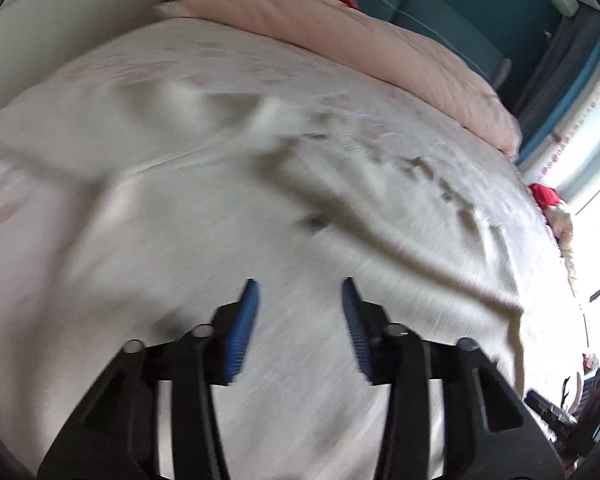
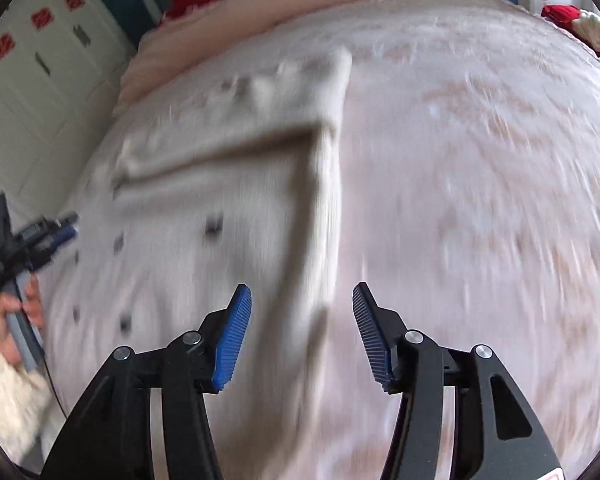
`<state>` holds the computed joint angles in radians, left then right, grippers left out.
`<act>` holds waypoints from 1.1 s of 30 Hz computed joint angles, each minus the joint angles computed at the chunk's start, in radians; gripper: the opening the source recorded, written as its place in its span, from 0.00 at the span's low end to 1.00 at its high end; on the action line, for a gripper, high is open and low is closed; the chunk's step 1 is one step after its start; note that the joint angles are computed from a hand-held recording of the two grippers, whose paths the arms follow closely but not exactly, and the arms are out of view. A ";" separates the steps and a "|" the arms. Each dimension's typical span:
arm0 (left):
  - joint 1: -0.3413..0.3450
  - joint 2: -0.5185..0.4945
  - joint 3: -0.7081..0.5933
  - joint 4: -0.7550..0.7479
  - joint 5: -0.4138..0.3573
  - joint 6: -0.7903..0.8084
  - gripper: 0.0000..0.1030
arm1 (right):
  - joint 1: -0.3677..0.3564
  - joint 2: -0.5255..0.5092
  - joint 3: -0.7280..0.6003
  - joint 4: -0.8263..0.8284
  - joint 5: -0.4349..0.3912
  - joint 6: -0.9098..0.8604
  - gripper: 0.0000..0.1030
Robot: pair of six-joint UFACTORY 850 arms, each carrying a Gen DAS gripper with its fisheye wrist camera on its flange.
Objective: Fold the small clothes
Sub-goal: 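Carry the sleeve across the sweater body with the right gripper and release, then grasp the other sleeve cuff with the left gripper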
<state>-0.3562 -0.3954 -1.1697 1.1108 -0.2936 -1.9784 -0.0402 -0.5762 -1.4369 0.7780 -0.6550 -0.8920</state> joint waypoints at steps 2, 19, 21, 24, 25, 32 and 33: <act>-0.023 0.101 0.127 -0.012 -0.054 -0.056 0.53 | -0.018 0.068 0.113 -0.008 -0.027 -0.019 0.52; -0.123 0.336 0.424 -0.076 0.052 -0.206 0.16 | -0.030 0.297 0.333 0.142 0.029 -0.219 0.08; -0.156 0.343 0.409 -0.142 0.021 -0.105 0.16 | -0.058 0.318 0.334 0.097 0.035 -0.208 0.08; -0.182 0.314 0.397 -0.243 0.014 -0.016 0.16 | -0.059 0.282 0.326 -0.027 0.046 -0.137 0.09; -0.187 0.290 0.393 -0.257 0.014 -0.015 0.18 | -0.050 0.261 0.330 -0.063 0.063 -0.125 0.10; -0.218 0.326 0.354 -0.164 -0.133 -0.111 0.27 | -0.009 0.308 0.356 -0.134 0.179 -0.021 0.22; -0.230 0.328 0.336 -0.160 -0.178 -0.096 0.30 | -0.002 0.331 0.367 -0.134 0.217 -0.026 0.23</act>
<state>-0.5862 -0.0677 -0.8332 0.9509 -0.4717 -2.0745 -0.0421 -0.2454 -1.0700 0.6441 -0.4383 -0.9183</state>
